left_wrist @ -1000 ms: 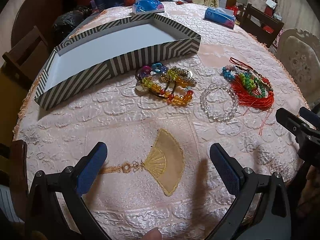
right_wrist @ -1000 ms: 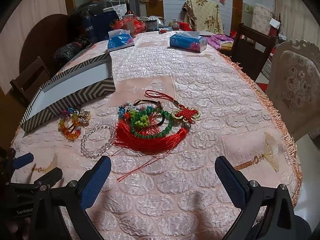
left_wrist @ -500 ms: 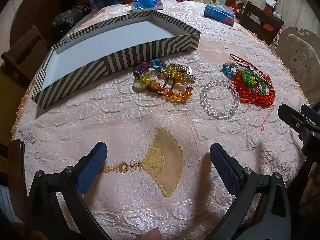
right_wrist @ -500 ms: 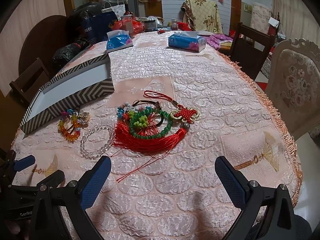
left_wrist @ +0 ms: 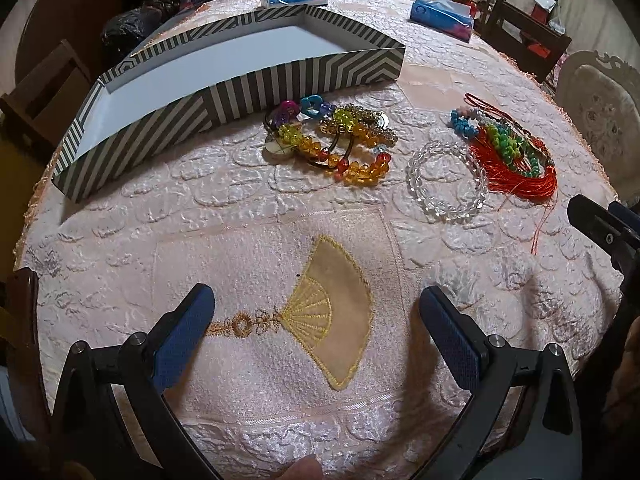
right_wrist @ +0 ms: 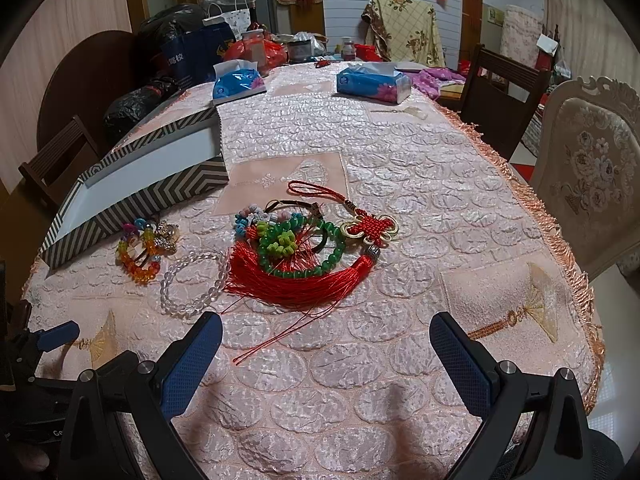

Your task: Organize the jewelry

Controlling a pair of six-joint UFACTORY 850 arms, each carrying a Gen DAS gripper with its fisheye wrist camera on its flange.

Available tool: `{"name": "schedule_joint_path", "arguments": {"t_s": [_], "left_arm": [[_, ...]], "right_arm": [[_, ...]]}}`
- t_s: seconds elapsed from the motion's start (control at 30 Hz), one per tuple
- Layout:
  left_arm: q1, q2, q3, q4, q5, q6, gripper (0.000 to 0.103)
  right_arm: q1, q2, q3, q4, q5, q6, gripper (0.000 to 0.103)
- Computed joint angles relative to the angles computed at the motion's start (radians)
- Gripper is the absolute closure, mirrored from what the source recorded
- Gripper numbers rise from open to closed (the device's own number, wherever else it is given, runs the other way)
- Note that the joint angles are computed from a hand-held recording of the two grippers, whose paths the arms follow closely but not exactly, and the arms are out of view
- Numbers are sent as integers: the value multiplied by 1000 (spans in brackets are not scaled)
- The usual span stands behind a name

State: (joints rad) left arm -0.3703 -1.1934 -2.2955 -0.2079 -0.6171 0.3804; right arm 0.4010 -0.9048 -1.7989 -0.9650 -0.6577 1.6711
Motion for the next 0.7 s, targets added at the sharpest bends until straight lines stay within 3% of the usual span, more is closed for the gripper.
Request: {"name": "schedule_joint_path", "arguments": {"t_s": [0.17,0.47,0.6,0.7], "left_arm": [[2,-6,-12,0,-12,-2,0],[8,33,61,-44,38,45,0],[31,30,40,-219,14,179,0],[33,-3,-37,-228,47,188,0]], "right_arm": [[0,0,-1,1,0,0,0],[0,1,2,-2,4,8,0],[1,6,8,-6,6,15,0],[1,7,7,-4,6,13,0]]}}
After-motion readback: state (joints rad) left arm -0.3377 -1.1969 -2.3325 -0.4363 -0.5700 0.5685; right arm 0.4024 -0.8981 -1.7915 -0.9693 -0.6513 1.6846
